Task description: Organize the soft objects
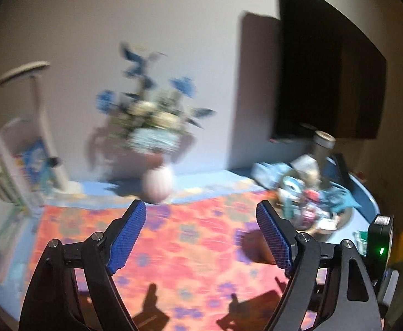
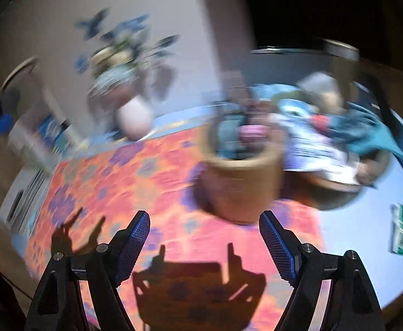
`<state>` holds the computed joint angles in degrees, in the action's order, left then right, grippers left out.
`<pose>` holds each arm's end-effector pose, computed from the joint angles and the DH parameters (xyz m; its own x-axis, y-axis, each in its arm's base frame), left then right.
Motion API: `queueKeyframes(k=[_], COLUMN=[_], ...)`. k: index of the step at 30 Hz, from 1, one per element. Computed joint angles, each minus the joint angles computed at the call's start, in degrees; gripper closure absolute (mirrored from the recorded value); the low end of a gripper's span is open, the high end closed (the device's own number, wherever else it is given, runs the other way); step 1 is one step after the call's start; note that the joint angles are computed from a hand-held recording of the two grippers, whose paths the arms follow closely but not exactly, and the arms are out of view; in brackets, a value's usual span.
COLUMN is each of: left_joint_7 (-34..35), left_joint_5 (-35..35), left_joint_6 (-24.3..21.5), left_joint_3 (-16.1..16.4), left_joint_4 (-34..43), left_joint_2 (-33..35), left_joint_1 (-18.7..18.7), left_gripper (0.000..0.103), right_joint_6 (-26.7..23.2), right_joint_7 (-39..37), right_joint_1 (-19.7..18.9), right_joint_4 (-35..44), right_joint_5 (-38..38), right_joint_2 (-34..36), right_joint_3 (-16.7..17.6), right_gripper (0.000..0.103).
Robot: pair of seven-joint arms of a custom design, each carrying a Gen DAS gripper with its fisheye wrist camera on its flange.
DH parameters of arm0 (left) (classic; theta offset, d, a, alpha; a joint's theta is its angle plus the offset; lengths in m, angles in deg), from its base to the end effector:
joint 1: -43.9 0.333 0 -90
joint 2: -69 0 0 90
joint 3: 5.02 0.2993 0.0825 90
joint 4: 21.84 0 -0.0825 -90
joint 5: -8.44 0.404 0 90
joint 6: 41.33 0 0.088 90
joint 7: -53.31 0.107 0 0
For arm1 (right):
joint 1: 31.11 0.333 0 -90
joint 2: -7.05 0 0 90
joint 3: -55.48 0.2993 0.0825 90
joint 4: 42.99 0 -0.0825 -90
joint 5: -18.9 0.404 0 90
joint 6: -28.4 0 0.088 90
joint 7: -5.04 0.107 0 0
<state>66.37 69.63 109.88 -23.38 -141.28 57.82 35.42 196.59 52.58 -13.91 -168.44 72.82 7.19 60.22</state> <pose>0.4919 -0.2858 0.5561 0.0757 -0.9971 -0.0017 -0.4744 -0.0345 -0.8796 0.5589 0.1691 0.4234 0.3543 -0.9014 -0.2490 -0.7076 -0.0843 -0.7016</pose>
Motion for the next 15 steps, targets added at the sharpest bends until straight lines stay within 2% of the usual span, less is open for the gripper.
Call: queueKeyframes(k=[2,4,7,8,10,12,13,15], left_joint_7=[-1.51,-3.58,-10.88,-12.48,-15.98,-17.69,-18.39,-20.95], left_joint_5=[1.17,2.45,9.36,11.18,14.94,17.18,17.98,20.55], left_joint_6=[-0.35,-0.57,-3.60,-5.23,-7.83,-9.20,-9.36,-9.28], left_joint_3=[0.56,0.21,-1.81,-1.94,-1.48,-0.24,0.49,2.12], left_joint_4=[-3.27,-5.48,-6.77,-6.50,-5.62,-3.58,-3.05,-0.94], left_joint_2=[-3.91,-5.82,-3.92,-1.61,2.69,8.26,9.79,14.01], left_joint_1=[1.05,2.76,5.58,5.78,5.29,4.52,3.95,2.86], left_gripper=[0.019,0.005,0.004,0.004,0.004,0.004,0.004,0.004], right_joint_6=[0.87,3.71,11.00,12.75,16.26,18.54,20.41,22.15], right_joint_7=[-1.58,-3.55,-0.70,2.47,10.67,14.07,15.03,17.51], right_joint_1=[1.20,2.36,3.55,5.14,10.89,13.80,14.15,18.52], right_joint_4=[1.78,4.46,7.84,8.51,9.58,11.40,12.58,14.59], right_joint_5=[0.72,1.95,-1.25,-4.60,-12.81,-15.65,-16.39,-17.05], right_joint_2=[1.51,4.27,9.55,10.99,14.03,16.74,18.45,21.07], right_joint_3=[1.32,3.14,5.19,3.97,-1.99,-5.36,-5.87,-11.06], right_gripper=[0.022,0.017,0.015,0.015,0.015,0.015,0.015,0.014])
